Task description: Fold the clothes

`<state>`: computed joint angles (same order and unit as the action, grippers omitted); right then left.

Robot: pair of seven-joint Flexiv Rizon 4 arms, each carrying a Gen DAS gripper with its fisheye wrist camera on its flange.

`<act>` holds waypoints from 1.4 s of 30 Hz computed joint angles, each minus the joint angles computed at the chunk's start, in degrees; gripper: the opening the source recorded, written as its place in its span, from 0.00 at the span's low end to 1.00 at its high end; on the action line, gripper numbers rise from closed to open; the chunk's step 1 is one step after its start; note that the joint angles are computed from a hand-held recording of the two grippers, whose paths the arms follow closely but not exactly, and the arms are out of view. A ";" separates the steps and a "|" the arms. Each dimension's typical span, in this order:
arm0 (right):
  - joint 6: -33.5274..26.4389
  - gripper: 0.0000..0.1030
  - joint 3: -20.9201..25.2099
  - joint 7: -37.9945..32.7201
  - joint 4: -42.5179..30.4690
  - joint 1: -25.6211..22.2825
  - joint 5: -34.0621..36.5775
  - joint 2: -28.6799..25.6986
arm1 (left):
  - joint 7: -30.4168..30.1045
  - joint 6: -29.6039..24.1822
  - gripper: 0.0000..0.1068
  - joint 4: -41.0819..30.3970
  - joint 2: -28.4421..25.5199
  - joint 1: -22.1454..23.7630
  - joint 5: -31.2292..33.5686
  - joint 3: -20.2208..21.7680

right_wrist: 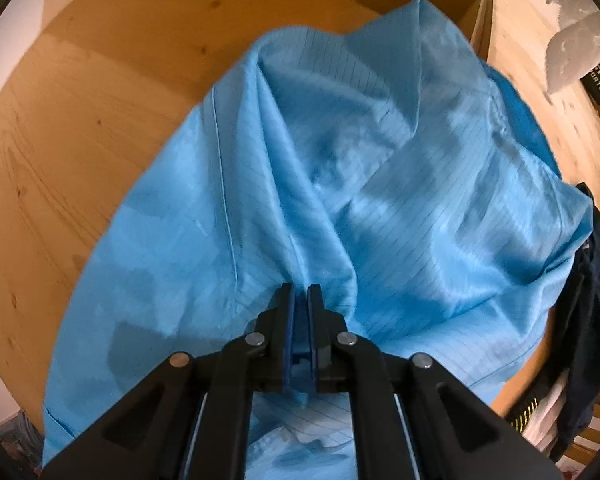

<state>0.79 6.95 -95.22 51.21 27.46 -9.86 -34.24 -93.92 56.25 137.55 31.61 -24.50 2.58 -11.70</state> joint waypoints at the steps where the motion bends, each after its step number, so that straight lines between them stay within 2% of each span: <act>1: 0.44 0.07 0.09 -0.16 0.53 -0.03 0.03 0.23 | -0.07 -1.79 0.42 -0.67 0.20 0.62 1.54 -1.46; 2: 0.68 0.09 0.21 -0.21 0.87 -0.12 0.23 0.38 | -0.16 -3.59 0.47 -1.40 0.32 1.12 3.11 -2.87; 4: 0.95 0.12 0.38 -0.08 1.12 -0.28 0.72 0.43 | -0.28 -7.35 0.50 -2.99 0.41 1.67 5.97 -5.29; 10: 2.75 0.13 1.15 -0.15 3.62 -0.62 1.92 1.90 | -0.53 -15.14 0.51 -6.82 -0.36 0.62 10.40 -9.00; 15: 4.09 0.18 1.92 0.16 5.90 -0.83 3.24 3.42 | -3.50 -20.12 0.52 -11.35 -4.46 3.32 19.67 -14.67; 19: 4.65 0.20 2.13 0.06 6.75 -0.61 3.27 4.00 | -5.98 -22.75 0.60 -14.37 -8.45 2.83 24.53 -16.54; 27: 5.70 0.20 2.60 0.05 8.17 -0.49 4.04 4.83 | -8.97 -26.03 0.60 -16.95 -10.21 0.30 23.17 -10.85; 28: 6.01 0.20 2.76 -0.22 8.63 -0.63 4.29 5.04 | -8.86 -26.79 0.54 -17.24 -10.62 0.34 23.51 -10.79; 29: 6.07 0.20 2.81 -0.17 8.71 -0.62 4.42 5.08 | -8.51 -27.08 0.31 -17.36 -10.93 0.04 23.37 -10.46; 30: 6.10 0.20 2.84 -0.06 8.74 -0.60 4.53 5.08 | -7.19 -26.53 0.19 -17.18 -11.19 -0.64 22.12 -9.23; 31: 6.12 0.20 2.87 0.05 8.76 -0.58 4.63 5.09 | -6.43 -26.11 0.13 -16.97 -11.22 -1.08 21.02 -8.30; 33: 6.04 0.21 3.05 0.27 8.40 -0.75 5.38 5.02 | -4.26 -25.50 0.13 -16.53 -11.28 -1.84 17.84 -6.13; 35: 5.95 0.21 3.22 0.48 8.00 -0.92 6.17 4.93 | -2.68 -24.17 0.12 -15.90 -11.03 -2.00 15.00 -4.27; 38: 5.67 0.21 3.51 0.89 7.29 -1.36 7.74 4.82 | -2.34 -19.31 0.11 -13.24 -8.92 -2.10 8.16 -0.40; 40: 5.14 0.21 3.73 1.28 6.20 -1.95 9.33 4.55 | -2.85 -13.51 0.11 -10.10 -6.20 -2.03 2.56 2.93; 42: 4.50 0.26 3.85 1.66 4.61 -2.48 10.80 4.03 | -3.35 -7.89 0.11 -6.93 -3.22 -1.98 -3.53 6.09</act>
<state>5.29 10.80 -93.56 55.82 24.98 0.94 -30.21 -97.26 48.36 130.61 28.39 -26.47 -0.94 -5.61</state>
